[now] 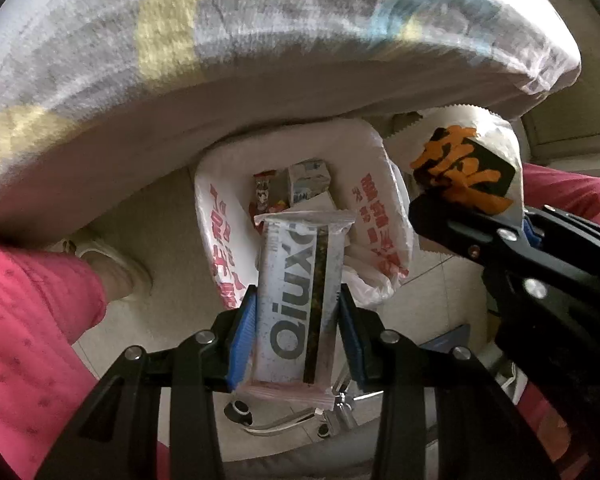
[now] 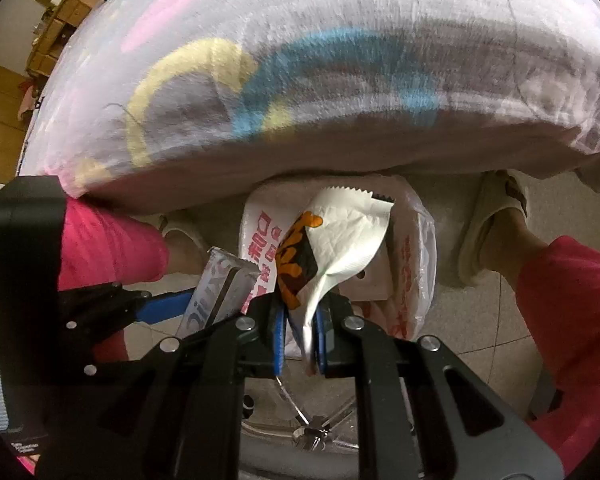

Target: Collect trash

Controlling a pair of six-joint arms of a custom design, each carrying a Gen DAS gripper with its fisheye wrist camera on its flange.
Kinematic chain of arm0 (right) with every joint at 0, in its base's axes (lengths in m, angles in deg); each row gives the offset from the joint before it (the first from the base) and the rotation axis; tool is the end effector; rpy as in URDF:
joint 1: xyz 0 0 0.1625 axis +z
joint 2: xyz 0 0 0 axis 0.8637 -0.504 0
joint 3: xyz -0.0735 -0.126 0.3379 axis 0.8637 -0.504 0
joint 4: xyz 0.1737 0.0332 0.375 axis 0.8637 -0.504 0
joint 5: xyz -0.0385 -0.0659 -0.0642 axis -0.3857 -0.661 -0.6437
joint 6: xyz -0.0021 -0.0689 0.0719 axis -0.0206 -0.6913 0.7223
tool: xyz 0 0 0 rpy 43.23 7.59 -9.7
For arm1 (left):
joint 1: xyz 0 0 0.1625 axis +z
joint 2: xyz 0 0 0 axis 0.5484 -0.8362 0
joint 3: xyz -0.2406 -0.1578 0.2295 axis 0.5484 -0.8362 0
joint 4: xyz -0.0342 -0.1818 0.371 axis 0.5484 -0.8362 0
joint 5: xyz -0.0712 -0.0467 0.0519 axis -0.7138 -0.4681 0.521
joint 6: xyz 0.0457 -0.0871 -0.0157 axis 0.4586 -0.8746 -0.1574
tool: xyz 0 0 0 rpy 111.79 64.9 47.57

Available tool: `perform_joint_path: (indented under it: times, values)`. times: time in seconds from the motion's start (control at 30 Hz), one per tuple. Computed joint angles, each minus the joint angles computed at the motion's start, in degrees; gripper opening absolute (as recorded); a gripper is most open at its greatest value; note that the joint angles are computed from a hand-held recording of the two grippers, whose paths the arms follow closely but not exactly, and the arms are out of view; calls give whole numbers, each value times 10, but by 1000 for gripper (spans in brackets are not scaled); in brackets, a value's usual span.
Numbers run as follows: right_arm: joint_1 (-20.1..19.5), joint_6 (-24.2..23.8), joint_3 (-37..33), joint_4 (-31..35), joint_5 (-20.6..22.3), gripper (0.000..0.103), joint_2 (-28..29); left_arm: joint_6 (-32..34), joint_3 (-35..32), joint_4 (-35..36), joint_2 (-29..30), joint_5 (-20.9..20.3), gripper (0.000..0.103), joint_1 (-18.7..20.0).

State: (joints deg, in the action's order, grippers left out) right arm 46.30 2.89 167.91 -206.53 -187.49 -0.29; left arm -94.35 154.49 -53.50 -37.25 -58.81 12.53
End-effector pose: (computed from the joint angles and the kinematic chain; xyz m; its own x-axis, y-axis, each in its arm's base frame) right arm 0.2054 -0.3947 0.0689 -0.8960 -0.0267 0.4433 -0.0713 0.9939 -0.0844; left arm -0.1552 -0.4008 0.1033 -0.7905 0.2309 -0.5672 0.1180 0.9663 0.2289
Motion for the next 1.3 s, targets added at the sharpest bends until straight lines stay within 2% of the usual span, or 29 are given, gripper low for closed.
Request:
perform_joint_path:
  times: [0.4, 0.97, 1.0, 1.03, 1.07, 1.1, 1.13, 1.3]
  values:
    - [-25, 8, -16, -6, -7, 12, 42, 1, -9, -6, 28, -4, 39, 26]
    - [-27, 23, -29, -3, -19, 13, 66, -3, -17, -3, 45, -11, 39, 39]
    - [-28, 23, -28, -5, -19, 17, 65, -4, -17, -2, 45, -10, 41, 38]
    - [-29, 25, -27, -5, -19, 26, 65, -4, -18, -2, 45, -9, 45, 39]
    - [-28, 27, -28, -5, -21, 31, 65, -6, -19, -1, 45, -8, 55, 39]
    - [-28, 28, -28, -5, -23, 41, 65, -7, -18, -3, 44, -8, 59, 40]
    - [-29, 28, -27, -6, -24, 44, 65, -9, -17, -4, 42, -6, 62, 39]
    - [-30, 32, -25, -5, -26, 45, 62, -12, -18, -1, 40, -6, 66, 43]
